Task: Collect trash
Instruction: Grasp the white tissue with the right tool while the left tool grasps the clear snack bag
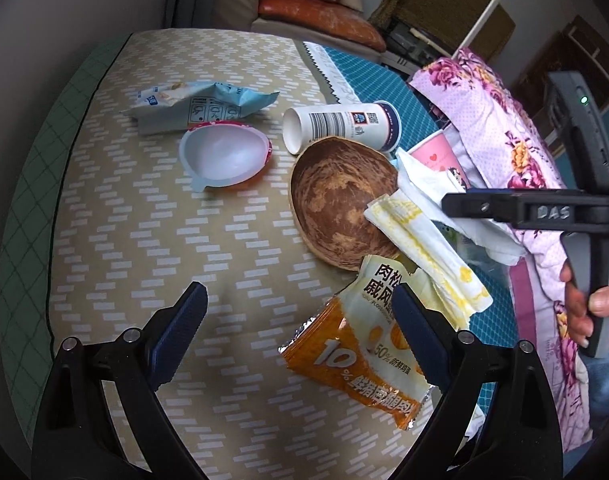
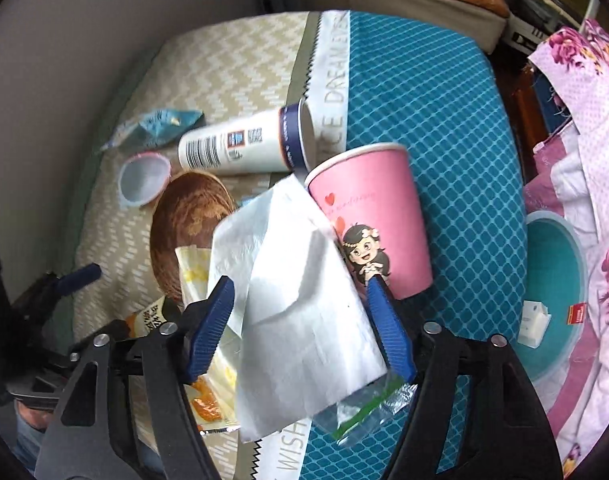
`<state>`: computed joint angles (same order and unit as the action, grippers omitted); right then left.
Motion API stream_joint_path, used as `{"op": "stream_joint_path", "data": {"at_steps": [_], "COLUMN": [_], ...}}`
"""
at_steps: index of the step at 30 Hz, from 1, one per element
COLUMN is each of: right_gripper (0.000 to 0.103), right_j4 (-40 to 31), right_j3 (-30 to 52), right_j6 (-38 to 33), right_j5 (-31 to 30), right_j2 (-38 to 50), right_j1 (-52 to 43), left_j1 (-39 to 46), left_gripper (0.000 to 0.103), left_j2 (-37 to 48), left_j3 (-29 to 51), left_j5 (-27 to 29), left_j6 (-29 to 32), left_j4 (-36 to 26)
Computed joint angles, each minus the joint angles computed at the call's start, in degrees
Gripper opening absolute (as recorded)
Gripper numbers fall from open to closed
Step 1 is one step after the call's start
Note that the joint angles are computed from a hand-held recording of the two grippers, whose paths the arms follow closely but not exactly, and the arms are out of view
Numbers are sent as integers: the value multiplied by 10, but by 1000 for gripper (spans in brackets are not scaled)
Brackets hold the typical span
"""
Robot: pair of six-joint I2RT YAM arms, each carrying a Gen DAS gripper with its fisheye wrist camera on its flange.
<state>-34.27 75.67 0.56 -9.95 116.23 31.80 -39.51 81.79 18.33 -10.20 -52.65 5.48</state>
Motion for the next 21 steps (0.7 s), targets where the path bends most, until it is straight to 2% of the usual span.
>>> {"op": "stream_joint_path", "data": {"at_steps": [2,3,4,9,21], "right_gripper": [36,17,13,11,11], "right_j4": [6,10,15,42,52], "right_j3": [-1,-7,-13,-50,-124], "right_j6": [2,2,6,22,5], "right_j5": [3,0,-7,-33,-103], "right_j2": [10,8,5,-42,-147], "right_j1": [5,3,0,-26,-123], "left_j1": [-1,-3,-5,-30,-106], "left_gripper": [93,93,93,93,93], "left_j2": [-5,-8,-11,-13,70], "left_j3": [-1,0,2,33,162], "left_j5": [-1,-2,-3,-12,-40], "left_j6": [-3,-5,-7,-8,10], "left_j4": [-1,-4,-8,-36,-83]}}
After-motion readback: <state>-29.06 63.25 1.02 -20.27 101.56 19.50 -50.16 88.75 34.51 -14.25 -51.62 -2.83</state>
